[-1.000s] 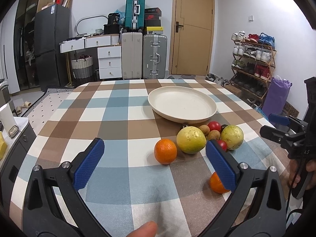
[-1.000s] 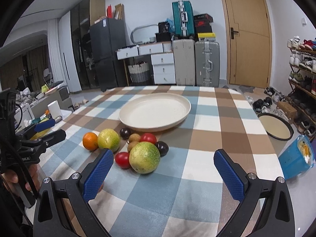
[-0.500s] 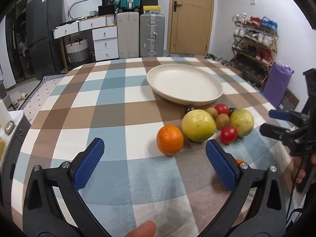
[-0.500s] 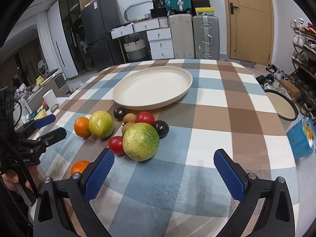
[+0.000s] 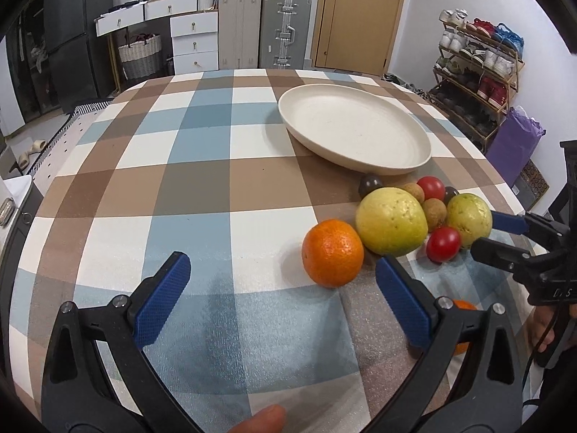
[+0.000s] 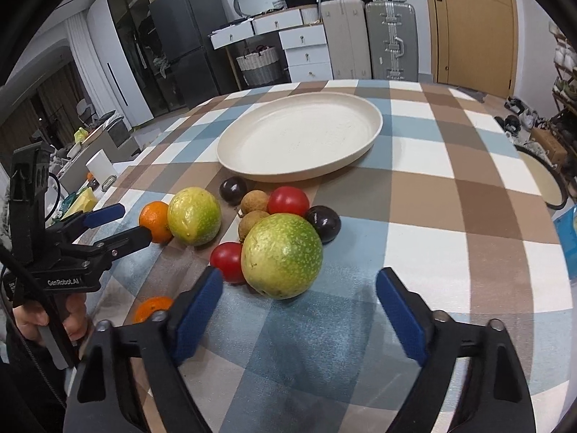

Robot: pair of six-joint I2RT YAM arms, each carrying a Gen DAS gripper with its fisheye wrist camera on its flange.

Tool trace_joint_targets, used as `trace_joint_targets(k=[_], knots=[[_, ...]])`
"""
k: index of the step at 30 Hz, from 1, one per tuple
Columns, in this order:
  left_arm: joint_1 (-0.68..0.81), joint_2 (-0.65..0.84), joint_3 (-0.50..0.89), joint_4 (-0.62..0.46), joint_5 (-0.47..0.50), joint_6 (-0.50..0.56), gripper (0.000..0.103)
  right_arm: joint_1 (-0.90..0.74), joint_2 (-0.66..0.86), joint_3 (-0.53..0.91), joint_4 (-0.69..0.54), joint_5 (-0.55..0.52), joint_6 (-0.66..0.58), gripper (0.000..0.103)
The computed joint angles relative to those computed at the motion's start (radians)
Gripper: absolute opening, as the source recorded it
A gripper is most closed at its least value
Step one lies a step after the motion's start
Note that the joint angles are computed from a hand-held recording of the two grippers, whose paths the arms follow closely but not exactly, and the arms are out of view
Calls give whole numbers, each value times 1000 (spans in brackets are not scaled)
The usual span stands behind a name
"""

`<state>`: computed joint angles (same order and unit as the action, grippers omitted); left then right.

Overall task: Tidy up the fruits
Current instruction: 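Close left tool on the orange while right tool grasps the green speckled fruit, then carry orange in left tool to plate while right tool releases green fruit onto plate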

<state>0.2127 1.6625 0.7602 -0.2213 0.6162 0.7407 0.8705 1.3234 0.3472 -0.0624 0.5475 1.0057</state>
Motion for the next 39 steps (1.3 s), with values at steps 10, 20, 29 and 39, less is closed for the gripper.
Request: trace_joint_targets(k=[10,20,29,39], knots=[[-32,8,10,-25,13,36,86,-58,6,-36,129,-68,-34,69],[-47,37,46,-110,35,90,39,-77,-25,-81,208,-87,-26,61],[-39,52,62,-146,65,109,33,-70,-13,-81,225,-82,-32,49],[-10,29,60,-154,101,113,33,-47,-36,-94,226,-54,-26,49]])
